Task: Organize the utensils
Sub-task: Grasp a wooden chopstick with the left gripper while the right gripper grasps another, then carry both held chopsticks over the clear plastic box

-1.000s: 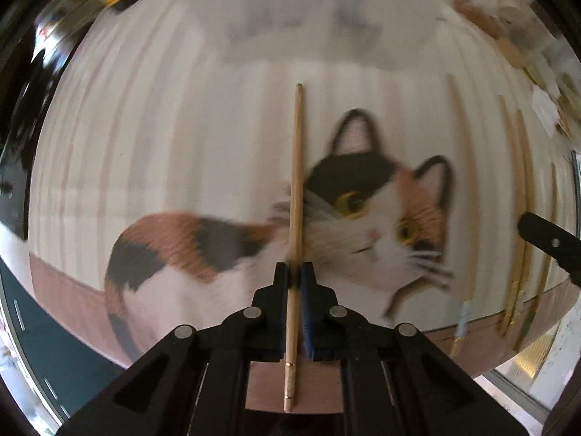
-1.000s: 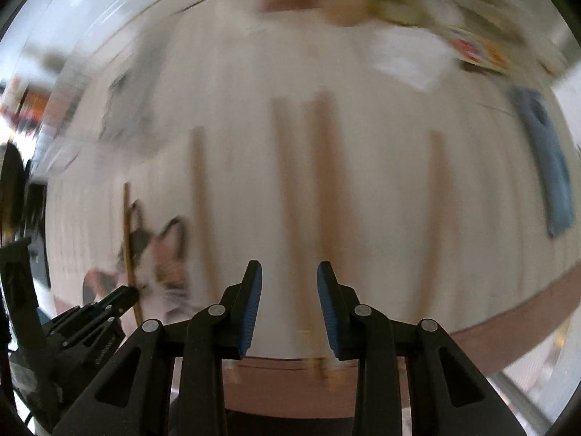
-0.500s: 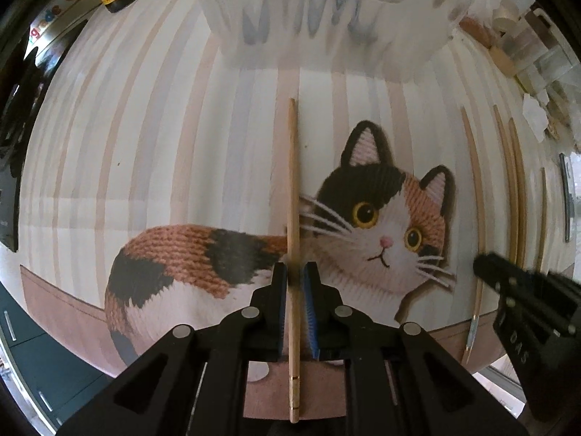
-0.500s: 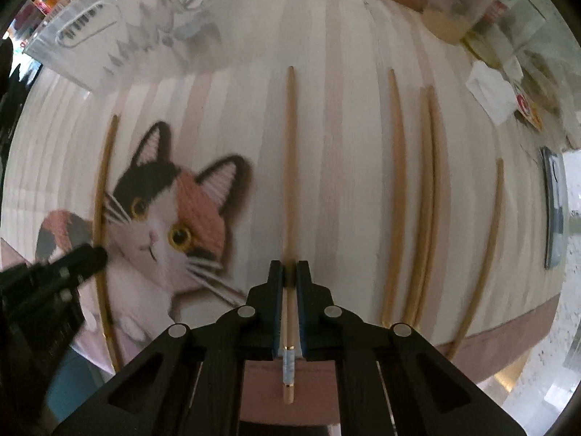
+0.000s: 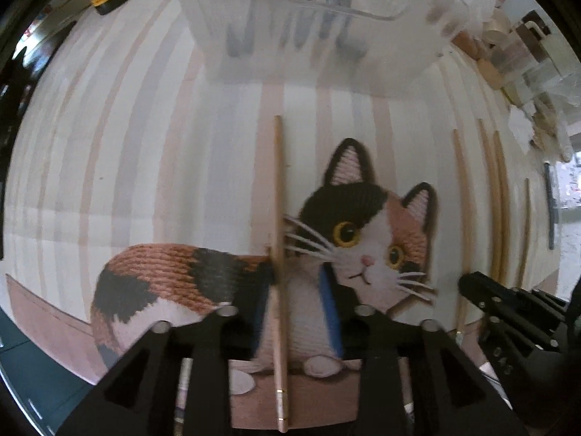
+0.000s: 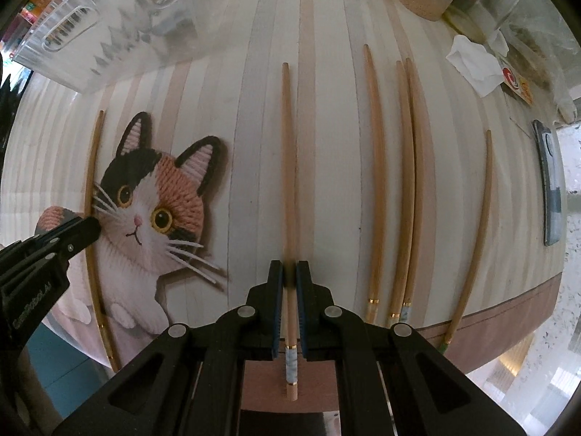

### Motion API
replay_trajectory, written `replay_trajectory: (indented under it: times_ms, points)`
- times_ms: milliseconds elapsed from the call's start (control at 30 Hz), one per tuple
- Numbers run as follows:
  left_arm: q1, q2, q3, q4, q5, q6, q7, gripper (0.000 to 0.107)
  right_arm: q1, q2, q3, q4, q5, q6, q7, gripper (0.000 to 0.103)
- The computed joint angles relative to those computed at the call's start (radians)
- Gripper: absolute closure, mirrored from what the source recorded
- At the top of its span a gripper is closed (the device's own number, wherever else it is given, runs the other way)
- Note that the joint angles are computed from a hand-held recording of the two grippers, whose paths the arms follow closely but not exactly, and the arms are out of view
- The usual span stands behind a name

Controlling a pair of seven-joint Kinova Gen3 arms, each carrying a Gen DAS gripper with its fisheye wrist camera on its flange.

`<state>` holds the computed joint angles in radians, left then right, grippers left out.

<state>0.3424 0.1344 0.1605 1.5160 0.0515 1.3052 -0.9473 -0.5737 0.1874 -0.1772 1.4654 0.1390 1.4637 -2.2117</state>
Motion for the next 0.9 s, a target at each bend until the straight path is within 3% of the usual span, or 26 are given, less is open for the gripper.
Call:
replay_trajectory:
  times_ms: [167,200,267,600,900]
  points:
    - [0.043,0.043,0.01,-0.065,-0.063,0.042,0.031,0.079,-0.022,0.03,-0.002,-0.007,0.013,-0.021,-0.042,0.095]
    - [0.052,0.049,0.009,-0.075,-0.08,0.052,0.041,0.084,-0.026,0.033,-0.001,-0.01,0.016,-0.024,-0.048,0.095]
    - [0.074,0.05,0.006,-0.077,-0.111,0.062,0.058,0.103,-0.034,0.033,0.0,-0.009,0.022,-0.029,-0.06,0.095]
    - [0.075,-0.019,0.005,-0.046,-0.189,0.084,0.095,0.103,-0.029,-0.049,-0.014,0.096,0.018,-0.106,-0.122,0.096]
    - [0.044,-0.125,0.023,-0.059,-0.266,0.147,0.121,0.103,0.0,-0.141,-0.042,0.107,-0.008,-0.117,-0.138,0.096]
